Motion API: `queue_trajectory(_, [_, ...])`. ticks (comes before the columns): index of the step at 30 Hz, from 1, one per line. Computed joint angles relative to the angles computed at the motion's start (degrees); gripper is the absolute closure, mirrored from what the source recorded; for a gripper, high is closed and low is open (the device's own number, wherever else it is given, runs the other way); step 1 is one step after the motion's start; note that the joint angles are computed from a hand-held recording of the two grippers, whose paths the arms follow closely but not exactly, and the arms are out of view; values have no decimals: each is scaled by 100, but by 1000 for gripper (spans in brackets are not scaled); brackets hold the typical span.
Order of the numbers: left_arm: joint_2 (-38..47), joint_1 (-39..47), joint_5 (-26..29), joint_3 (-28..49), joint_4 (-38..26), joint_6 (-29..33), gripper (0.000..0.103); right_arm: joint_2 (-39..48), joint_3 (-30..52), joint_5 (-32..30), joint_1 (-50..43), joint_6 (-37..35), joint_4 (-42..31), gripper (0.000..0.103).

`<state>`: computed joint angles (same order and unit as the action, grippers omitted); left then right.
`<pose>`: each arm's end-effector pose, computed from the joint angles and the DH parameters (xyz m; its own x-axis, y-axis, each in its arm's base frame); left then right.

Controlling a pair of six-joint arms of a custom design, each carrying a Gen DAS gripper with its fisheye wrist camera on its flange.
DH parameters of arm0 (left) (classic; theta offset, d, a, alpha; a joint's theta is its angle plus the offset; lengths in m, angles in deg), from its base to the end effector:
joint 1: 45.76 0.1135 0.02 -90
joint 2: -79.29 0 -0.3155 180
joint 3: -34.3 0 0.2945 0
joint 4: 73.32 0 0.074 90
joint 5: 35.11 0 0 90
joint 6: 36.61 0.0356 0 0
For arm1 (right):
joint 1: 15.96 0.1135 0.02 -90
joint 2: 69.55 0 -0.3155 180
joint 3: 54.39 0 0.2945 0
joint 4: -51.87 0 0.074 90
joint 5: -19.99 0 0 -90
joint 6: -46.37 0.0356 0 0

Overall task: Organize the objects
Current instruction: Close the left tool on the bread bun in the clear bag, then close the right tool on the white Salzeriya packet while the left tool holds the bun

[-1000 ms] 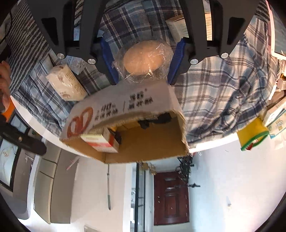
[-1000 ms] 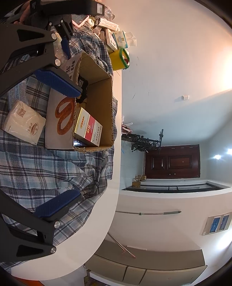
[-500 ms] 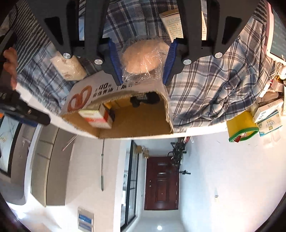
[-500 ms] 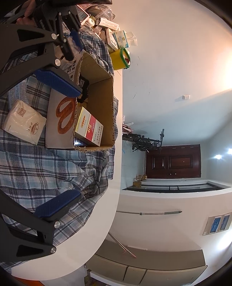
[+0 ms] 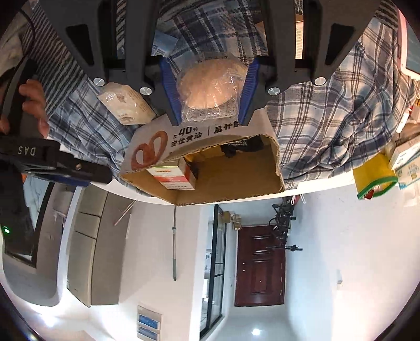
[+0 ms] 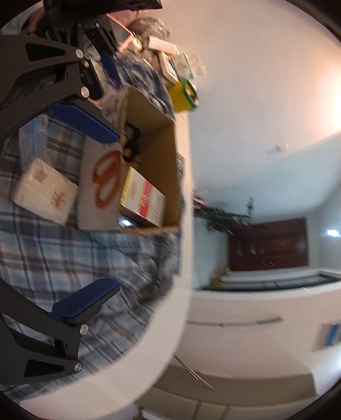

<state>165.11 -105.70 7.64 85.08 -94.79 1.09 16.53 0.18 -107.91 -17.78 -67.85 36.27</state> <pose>0.1690 -0.2399 0.1772 -0.5597 -0.1051 -0.8220 -0.0954 0.9935 -0.0621 0.3195 0.0117 0.1995 -0.5067 -0.3078 -0.8053 -0.6586 0.7409 0.1312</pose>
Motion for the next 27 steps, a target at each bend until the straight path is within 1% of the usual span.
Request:
queue_trajectory(4, [43, 63, 58, 25, -98, -66, 56, 536, 447, 143, 164, -364, -937, 17])
queue_trajectory(6, [64, 163, 134, 33, -216, -214, 56, 829, 683, 195, 230, -507, -1417, 26])
queue_trajectory(8, [52, 343, 335, -30, -225, -350, 56, 1000, 794, 305, 310, -599, -1656, 31])
queue_trajectory(10, [-34, 506, 560, -174, -73, -437, 56, 1023, 728, 522, 400, -639, -1584, 32])
queue_trajectory(11, [-68, 545, 588, -218, -33, -469, 56, 994, 641, 663, 462, -637, -1456, 32])
queue_trajectory(15, [-153, 572, 512, -287, -39, -586, 56, 920, 342, 1181, 703, -667, -982, 32])
queue_trajectory(17, [-174, 545, 485, -289, -41, -584, 56, 977, 292, 1366, 813, -762, -930, 32])
queue_trajectory(19, [-161, 473, 401, -250, -69, -558, 56, 1022, 247, 1542, 895, -886, -887, 37])
queue_trajectory(21, [-161, 408, 330, -230, -72, -511, 56, 966, 99, 1748, 999, -961, -647, 49])
queue_trajectory(22, [-161, 373, 284, -215, -78, -490, 56, 919, 32, 1772, 1018, -983, -559, 53])
queue_trajectory(24, [-156, 310, 204, -184, -108, -480, 56, 888, 51, 1506, 960, -1128, -701, 66])
queue_trajectory(27, [-183, 271, 155, -184, -103, -456, 56, 873, 95, 1271, 881, -1303, -905, 71])
